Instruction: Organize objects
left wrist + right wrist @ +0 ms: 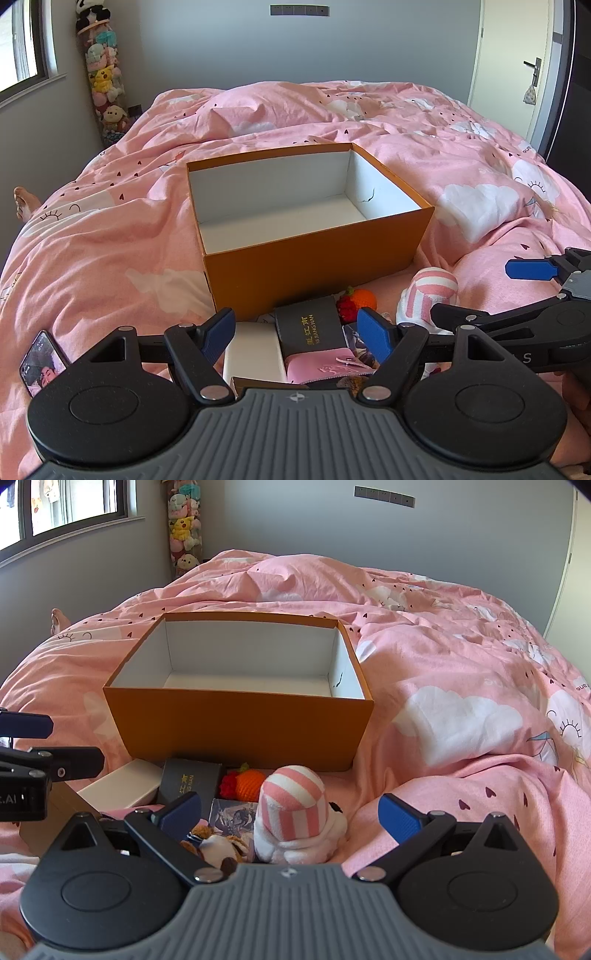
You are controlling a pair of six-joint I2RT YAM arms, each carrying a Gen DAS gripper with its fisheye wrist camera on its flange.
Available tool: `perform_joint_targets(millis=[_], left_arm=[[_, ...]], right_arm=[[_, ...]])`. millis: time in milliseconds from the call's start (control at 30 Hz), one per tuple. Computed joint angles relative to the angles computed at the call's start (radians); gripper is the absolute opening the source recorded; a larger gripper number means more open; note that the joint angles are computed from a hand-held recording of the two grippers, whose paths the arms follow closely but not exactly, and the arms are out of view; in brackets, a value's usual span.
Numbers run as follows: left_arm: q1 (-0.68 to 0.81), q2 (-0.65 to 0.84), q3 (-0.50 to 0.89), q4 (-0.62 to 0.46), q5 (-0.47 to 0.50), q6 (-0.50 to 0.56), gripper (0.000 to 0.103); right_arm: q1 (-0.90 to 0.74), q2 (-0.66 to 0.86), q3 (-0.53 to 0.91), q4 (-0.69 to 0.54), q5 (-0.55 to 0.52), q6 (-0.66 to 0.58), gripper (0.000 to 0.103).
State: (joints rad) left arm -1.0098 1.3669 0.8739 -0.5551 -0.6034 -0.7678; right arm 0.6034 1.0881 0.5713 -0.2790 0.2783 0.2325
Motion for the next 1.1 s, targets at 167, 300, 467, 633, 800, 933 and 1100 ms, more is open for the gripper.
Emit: perform_joint_targets(millis=[167,300,467,633,800,933,1100], left_arm=[[0.009,-0.005,-0.007,0.005,0.006,0.013,0.088],[0.009,-0.004,-0.007,0.005,0.006,0.013,0.088],[0.009,-0.002,-0.005,0.004,0.006,0.011,0.088],[-0.003,0.006,-0.002,-0.004,0.002,-0.002,0.088],[0.005,-0.002,-0.002,-0.004,0.024,0.003,0.085],[0.020,-0.023,-0.002,-0.016,0.039,0.032,0.079],[0.048,-0.056,-0.011,-0.026,0.088,0.087,0.069]], right_arm=[[0.005,0.000,-0.006,0.003,0.004,0.004,0.102],[0.005,0.000,-0.007,0.004,0.004,0.005,0.102],[0.010,0.004,-0.012,0.007,0.006,0.008,0.102],[0.013,0.004,-0.012,0.003,0.006,0.012,0.102],[0.013,0.007,-0.009,0.000,0.004,0.014,0.102],[0.002,0.019,0.005,-0.011,-0.015,0.008,0.102],[-0.004,0.029,0.022,-0.029,-0.033,-0.007,0.102]])
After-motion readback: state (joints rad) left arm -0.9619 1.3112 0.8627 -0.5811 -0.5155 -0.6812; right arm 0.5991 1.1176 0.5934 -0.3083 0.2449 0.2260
